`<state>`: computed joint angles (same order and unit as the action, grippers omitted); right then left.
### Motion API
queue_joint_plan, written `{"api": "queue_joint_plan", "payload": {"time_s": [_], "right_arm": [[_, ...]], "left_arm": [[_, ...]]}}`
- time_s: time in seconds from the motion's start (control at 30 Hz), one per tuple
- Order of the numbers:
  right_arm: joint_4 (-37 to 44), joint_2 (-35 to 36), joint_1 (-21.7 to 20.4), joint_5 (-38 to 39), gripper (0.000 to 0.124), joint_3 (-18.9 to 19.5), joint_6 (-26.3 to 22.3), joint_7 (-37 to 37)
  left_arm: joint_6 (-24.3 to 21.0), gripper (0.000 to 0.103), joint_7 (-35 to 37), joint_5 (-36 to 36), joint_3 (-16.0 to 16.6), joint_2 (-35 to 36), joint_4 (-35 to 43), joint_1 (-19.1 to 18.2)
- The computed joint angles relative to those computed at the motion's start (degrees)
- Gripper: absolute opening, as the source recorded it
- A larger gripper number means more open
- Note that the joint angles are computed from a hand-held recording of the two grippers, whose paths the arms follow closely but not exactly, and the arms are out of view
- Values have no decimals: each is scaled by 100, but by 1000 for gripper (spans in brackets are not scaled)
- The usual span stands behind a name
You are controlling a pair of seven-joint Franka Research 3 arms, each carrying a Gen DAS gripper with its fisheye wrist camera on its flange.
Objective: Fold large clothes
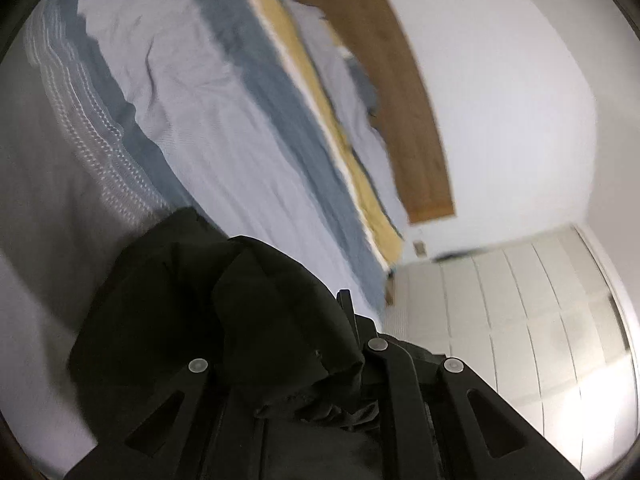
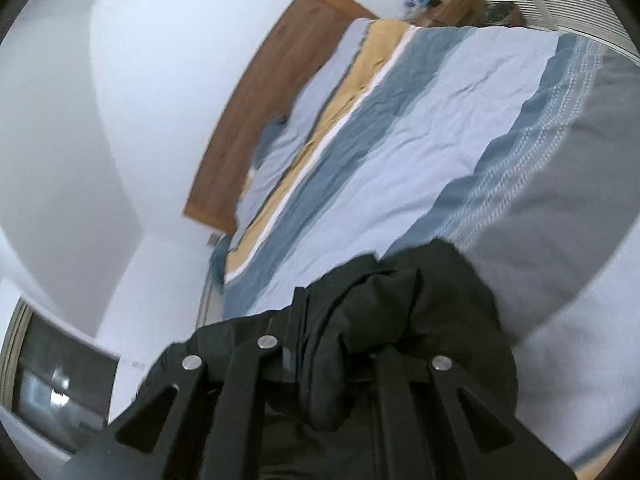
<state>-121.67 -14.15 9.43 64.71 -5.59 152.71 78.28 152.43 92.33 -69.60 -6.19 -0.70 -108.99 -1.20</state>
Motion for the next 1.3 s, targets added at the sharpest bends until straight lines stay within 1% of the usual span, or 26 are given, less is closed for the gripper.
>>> {"api": "queue_joint_plan", "payload": {"time_s": [0.03,0.1,0.13,0.17,0.23,0.27,0.3,0.4,0.43,0.5,0.53,0.6,0.63,0.67,0.7,0.73,0.77,0.8,0.83,0.87,0.9,0.97,1.1,1.2,1.3], "right_arm": [[192,333,3,64,9,10,144,100],[457,821,-75,22,9,59,301,320],[583,1005,-130,-71,9,100,340,454],[732,1245,-192,-202,9,137,374,630],[993,1664,-332,-855,9,206,308,1163],[1098,1816,-384,-1138,9,244,260,1358],[1219,1975,-428,-1460,8,271,178,1557],[1454,2257,-508,-2144,9,356,-11,1939],[1551,2345,-507,-2466,9,351,-91,2141],[1639,2402,-550,-2722,9,386,-190,2302],[1668,2416,-581,-2754,10,410,-226,2322],[1711,2422,-657,-2696,12,454,-319,2315],[1706,2394,-703,-2595,15,476,-349,2272],[1707,2366,-733,-2528,17,488,-373,2248],[1706,2327,-762,-2451,23,495,-402,2221],[1701,2292,-790,-2332,34,507,-408,2168],[1687,2246,-821,-2128,39,529,-380,2068],[1680,2194,-847,-1931,51,542,-372,1976],[1659,2128,-854,-1833,60,536,-358,1938],[1652,2059,-843,-1838,64,517,-298,1927],[1657,2015,-805,-2002,70,490,-251,2015],[1687,1899,-758,-2437,72,425,-224,2161],[1738,1602,-685,-3188,72,381,-431,2187],[1652,1376,-550,-3605,72,446,-553,2106],[1300,1071,-295,-3945,72,612,-413,1935]], "left_arm": [[90,11,-140,131,-10,229,156,-6],[322,11,-835,838,-78,969,721,5],[341,11,-1065,1150,-95,1150,867,30],[344,12,-1481,1746,-49,1429,1087,-7],[215,13,-2071,2551,36,1807,1379,-54],[157,16,-2211,2742,26,1924,1476,-33],[46,16,-2417,3068,62,2104,1633,-54],[-305,17,-2675,3807,57,2393,1980,-48],[-363,18,-2701,3892,-4,2465,2058,2],[-403,23,-2704,3897,-186,2533,2133,160],[-414,30,-2692,3863,-290,2540,2155,257],[-294,49,-2564,3579,-591,2487,2100,524],[-135,68,-2462,3372,-770,2411,2010,666],[-48,85,-2417,3286,-863,2348,1959,753],[10,89,-2469,3344,-863,2254,1896,767],[59,90,-2617,3545,-784,2173,1894,720],[60,90,-2577,3540,-823,2134,1910,774],[45,90,-2555,3539,-843,2093,1929,816],[11,90,-2611,3642,-801,2008,1934,814],[-20,90,-2642,3757,-760,1940,1937,803],[-70,90,-2682,3904,-710,1890,1967,780],[-223,90,-2801,4297,-585,1727,1973,699],[-561,90,-3045,5347,-345,1335,1818,432],[-744,90,-3002,5865,-339,1131,1613,237],[-722,90,-2888,6211,-400,970,1296,9]]}}
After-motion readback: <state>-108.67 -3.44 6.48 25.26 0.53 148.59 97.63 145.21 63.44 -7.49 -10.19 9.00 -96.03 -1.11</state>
